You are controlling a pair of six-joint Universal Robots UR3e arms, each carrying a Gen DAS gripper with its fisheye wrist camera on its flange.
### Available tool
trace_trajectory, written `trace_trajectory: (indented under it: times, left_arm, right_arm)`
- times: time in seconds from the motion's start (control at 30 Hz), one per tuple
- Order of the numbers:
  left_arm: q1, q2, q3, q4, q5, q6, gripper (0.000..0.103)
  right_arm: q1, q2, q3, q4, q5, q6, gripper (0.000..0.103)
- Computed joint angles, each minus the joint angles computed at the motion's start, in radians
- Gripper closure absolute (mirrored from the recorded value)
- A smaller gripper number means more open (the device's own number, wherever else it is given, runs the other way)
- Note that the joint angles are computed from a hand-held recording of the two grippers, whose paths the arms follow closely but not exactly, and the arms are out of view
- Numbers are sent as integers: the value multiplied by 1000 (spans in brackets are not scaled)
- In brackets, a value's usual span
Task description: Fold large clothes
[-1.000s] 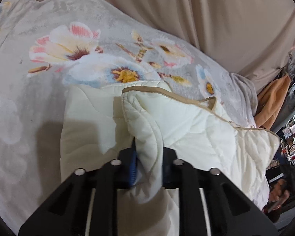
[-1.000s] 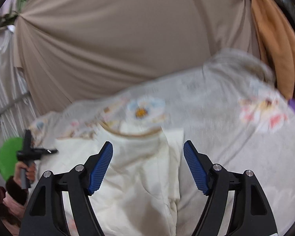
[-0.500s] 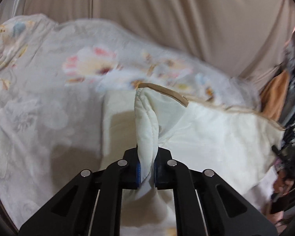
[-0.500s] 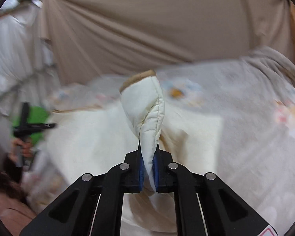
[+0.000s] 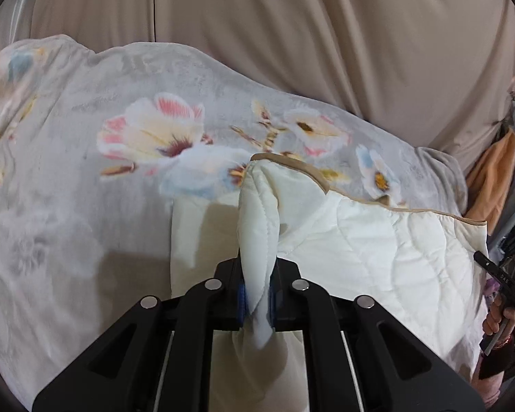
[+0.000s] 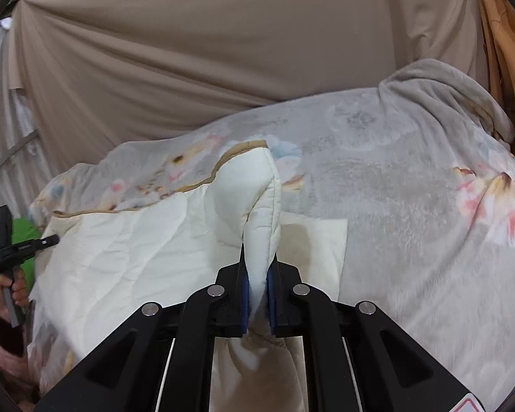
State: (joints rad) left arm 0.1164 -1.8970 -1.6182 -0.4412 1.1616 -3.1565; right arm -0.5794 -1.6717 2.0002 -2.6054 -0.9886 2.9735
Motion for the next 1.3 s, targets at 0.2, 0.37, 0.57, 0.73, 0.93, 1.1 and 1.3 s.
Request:
trace_trajectory:
  times: [0.2, 0.37, 0.57, 0.73, 0.93, 1.1, 1.3]
  left_arm:
    - [-45, -314, 312, -149, 67, -9, 88]
    - [-33, -206, 189, -55, 119, -45, 77]
    - [-41, 92, -59, 151, 203, -52, 62]
    - [-201, 86, 17, 108, 110, 22, 50]
    - [-331, -154, 180, -28, 180, 29, 50]
    - [-229, -117, -29, 151, 240, 17, 54]
    - [-67, -56, -199, 226, 141, 35, 70]
  right_arm:
    - [98, 337, -130, -61, -141, 81, 93]
    - [110, 213, -109, -17, -244, 136, 79]
    - [160, 29, -70, -67, -250, 232, 70]
    - [459, 144, -245, -41, -172, 151, 71]
    - [663, 339, -326, -7, -323, 94, 83]
    - [389, 141, -19, -61, -230, 94, 103]
    - [15, -79, 262, -24, -103, 37, 103]
